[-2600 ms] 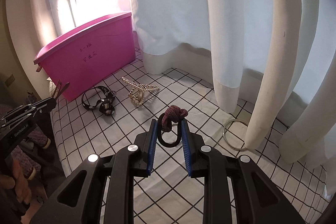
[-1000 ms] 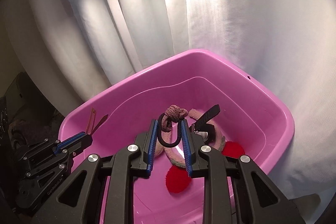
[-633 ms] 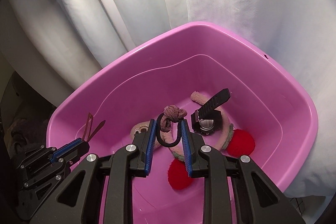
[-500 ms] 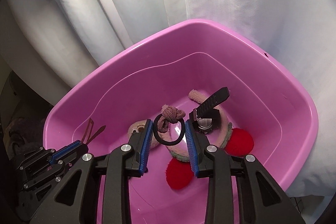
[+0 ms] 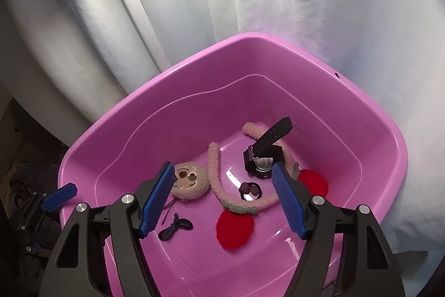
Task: Organize jewelry
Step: 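Withdraw both tools from the tub back over the table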
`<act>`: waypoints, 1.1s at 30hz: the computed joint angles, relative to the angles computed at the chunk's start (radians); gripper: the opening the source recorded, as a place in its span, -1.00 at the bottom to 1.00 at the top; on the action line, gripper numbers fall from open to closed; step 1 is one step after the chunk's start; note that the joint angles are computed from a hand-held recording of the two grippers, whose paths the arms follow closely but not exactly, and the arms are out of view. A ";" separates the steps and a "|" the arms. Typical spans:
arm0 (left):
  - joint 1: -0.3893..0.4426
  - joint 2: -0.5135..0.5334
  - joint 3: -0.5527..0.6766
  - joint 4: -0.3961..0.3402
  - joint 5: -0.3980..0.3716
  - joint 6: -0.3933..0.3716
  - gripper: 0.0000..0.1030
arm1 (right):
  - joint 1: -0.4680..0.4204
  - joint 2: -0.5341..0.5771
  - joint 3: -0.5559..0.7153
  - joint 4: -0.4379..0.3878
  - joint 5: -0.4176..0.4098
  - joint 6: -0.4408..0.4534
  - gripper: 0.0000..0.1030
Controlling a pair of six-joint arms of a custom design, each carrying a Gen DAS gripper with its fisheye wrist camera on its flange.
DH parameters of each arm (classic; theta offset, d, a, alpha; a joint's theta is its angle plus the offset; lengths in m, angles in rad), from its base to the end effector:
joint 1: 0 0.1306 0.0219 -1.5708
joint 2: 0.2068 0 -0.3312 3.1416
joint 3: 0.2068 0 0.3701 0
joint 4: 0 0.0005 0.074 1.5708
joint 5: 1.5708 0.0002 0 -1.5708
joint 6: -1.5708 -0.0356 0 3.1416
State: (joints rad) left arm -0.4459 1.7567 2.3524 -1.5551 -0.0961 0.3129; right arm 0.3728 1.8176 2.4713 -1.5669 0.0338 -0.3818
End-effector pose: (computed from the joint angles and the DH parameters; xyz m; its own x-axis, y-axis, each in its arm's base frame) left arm 0.4683 -0.2206 0.5545 -0.8198 0.0523 -0.5703 0.1338 0.9858 -0.1019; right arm 0.4920 0.1906 0.5665 -0.8125 0.0821 -0.5772 -0.0453 0.9782 0.2029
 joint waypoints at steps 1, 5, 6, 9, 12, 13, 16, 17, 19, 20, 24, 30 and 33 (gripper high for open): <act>0.000 -0.002 -0.001 0.001 -0.001 0.000 0.75 | 0.002 -0.005 -0.003 -0.001 0.002 -0.001 0.35; -0.001 -0.013 -0.013 0.004 -0.004 0.002 0.75 | 0.007 -0.014 -0.009 0.002 0.005 -0.002 0.35; -0.001 -0.016 -0.014 0.005 -0.006 0.003 0.75 | 0.008 -0.018 -0.012 0.004 0.009 -0.002 0.35; -0.004 -0.026 -0.024 0.010 -0.012 0.004 0.75 | 0.012 -0.029 -0.021 0.008 0.013 -0.009 0.35; -0.008 -0.038 -0.032 0.015 -0.020 0.003 0.75 | 0.016 -0.051 -0.045 0.018 0.018 -0.020 0.35; -0.010 -0.042 -0.037 0.018 -0.022 0.002 0.77 | 0.018 -0.061 -0.055 0.023 0.021 -0.024 0.36; -0.013 -0.064 -0.059 0.034 -0.024 0.000 0.82 | 0.026 -0.098 -0.099 0.043 0.030 -0.034 0.36; -0.013 -0.075 -0.070 0.042 -0.024 -0.002 0.83 | 0.030 -0.113 -0.117 0.050 0.034 -0.038 0.36; -0.015 -0.098 -0.095 0.057 -0.029 -0.011 0.85 | 0.038 -0.152 -0.166 0.072 0.046 -0.054 0.39; -0.017 -0.112 -0.112 0.067 -0.034 -0.016 0.87 | 0.043 -0.177 -0.199 0.088 0.052 -0.065 0.44; -0.025 -0.167 -0.180 0.098 -0.055 -0.059 0.88 | 0.071 -0.284 -0.341 0.145 0.081 -0.113 0.44; -0.034 -0.259 -0.282 0.164 -0.051 -0.079 0.88 | 0.131 -0.485 -0.587 0.228 0.176 -0.181 0.44; -0.048 -0.297 -0.320 0.208 -0.038 -0.071 0.88 | 0.163 -0.608 -0.730 0.256 0.237 -0.239 0.51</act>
